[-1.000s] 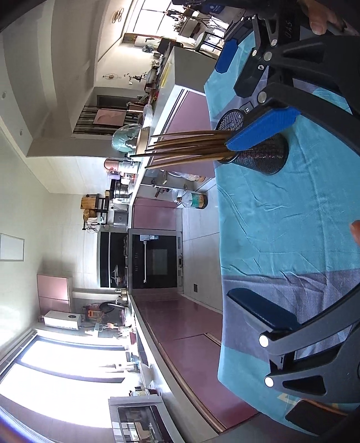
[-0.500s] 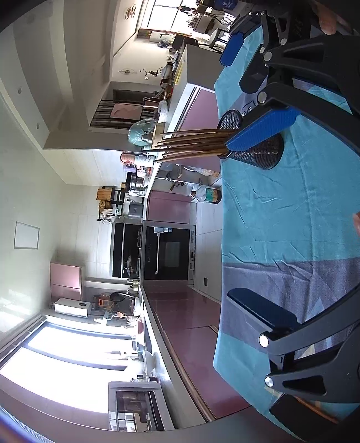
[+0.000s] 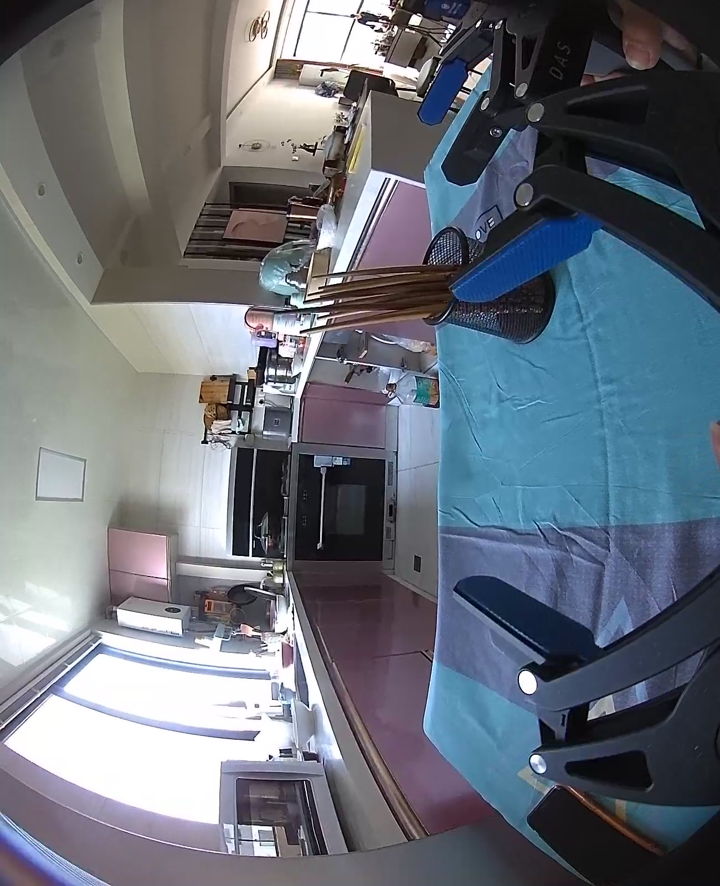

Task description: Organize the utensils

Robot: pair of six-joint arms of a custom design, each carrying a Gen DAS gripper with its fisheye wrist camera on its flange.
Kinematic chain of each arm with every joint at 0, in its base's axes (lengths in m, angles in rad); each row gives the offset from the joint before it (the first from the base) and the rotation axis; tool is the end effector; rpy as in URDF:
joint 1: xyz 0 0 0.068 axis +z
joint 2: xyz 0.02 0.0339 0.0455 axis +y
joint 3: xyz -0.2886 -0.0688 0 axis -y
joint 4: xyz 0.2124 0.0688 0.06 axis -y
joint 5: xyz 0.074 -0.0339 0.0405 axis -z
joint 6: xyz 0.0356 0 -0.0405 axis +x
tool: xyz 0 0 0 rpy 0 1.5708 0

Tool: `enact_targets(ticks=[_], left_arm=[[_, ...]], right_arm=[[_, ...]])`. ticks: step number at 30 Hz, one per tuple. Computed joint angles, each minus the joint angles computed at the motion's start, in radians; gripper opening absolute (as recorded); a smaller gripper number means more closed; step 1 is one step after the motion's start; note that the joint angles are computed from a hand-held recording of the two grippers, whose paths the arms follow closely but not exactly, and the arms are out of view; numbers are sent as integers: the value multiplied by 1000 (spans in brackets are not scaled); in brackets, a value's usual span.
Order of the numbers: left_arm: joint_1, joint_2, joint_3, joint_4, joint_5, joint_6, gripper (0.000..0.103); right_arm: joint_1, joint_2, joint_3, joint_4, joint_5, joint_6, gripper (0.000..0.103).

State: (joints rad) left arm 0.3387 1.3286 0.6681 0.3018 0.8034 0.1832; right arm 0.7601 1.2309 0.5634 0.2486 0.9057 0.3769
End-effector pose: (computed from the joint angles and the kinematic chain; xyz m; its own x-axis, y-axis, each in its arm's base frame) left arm 0.2422 0.0582 0.2761 -0.2518 0.0454 -0.9667 0.4585 0.8853 -0.0779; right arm 0.1754 0.1281 0.2622 -0.2389 0.0863 -0.9672 0.1976 0.9795 0.0386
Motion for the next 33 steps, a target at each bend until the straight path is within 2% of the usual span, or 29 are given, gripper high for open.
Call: enact_targets(ticks=[33], left_arm=[[-9,-18,-42,44,-25,-21,97]], right_arm=[[35,-14,-3,-32,75,21,96]])
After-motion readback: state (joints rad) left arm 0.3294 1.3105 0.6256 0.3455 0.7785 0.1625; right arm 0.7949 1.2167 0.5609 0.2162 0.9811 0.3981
